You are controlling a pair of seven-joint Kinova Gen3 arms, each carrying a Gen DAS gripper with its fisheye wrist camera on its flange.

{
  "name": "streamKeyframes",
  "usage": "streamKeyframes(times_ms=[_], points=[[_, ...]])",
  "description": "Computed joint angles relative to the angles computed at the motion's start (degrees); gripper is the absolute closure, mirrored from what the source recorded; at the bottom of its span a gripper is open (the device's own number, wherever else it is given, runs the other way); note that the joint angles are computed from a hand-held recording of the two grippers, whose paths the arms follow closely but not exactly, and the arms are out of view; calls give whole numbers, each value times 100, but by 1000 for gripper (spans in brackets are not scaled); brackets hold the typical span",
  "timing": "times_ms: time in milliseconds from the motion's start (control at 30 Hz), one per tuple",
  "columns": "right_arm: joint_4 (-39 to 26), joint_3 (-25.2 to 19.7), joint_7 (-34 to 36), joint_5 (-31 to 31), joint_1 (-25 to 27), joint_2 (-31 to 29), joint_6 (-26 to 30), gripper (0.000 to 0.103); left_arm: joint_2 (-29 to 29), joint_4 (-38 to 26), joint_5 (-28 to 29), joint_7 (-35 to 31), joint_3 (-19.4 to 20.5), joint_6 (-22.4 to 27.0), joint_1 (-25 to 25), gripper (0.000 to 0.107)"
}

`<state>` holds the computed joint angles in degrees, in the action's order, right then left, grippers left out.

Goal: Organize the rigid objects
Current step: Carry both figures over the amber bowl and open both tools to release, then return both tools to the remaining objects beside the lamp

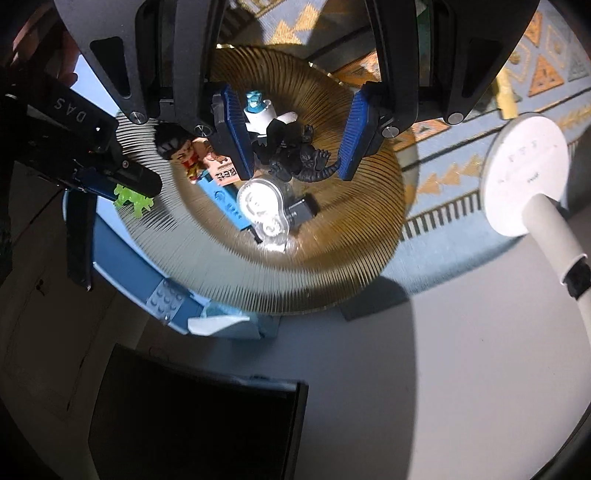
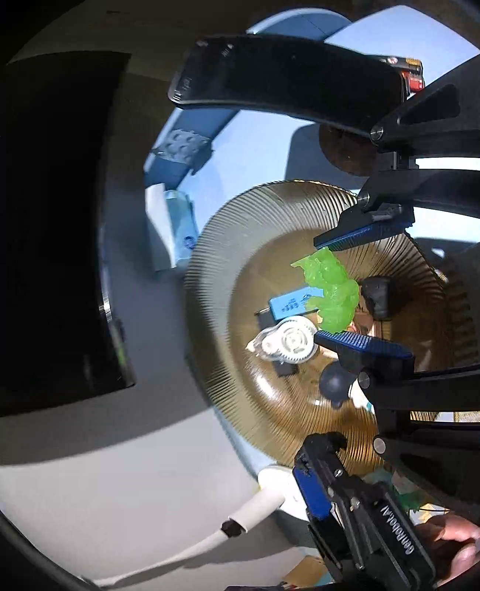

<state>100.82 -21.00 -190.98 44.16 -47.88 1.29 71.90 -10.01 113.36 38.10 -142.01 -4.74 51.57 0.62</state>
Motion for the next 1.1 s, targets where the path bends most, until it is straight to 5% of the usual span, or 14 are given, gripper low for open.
streamKeyframes(times_ms=[267,333,433,667,1100], points=[[218,140,199,-147,280,-94,-586,60,273,-90,-26,237,155,-127,55,57],[204,99,218,-78,307,-149,-587,49,291,-216,4,312,109,52,-13,50],[208,-119,-220,310,198,-316,-145,41,192,-353,384,59,-222,555,-240,40],[130,-804,-853,665,115,-751,638,40,-447,-544,873,-612,-1154,1605,-910,40],[-1061,-1243,-861,1353,-1182,6,1882,40,-967,-1101,934,-1264,-3050,3031,-1410,30]])
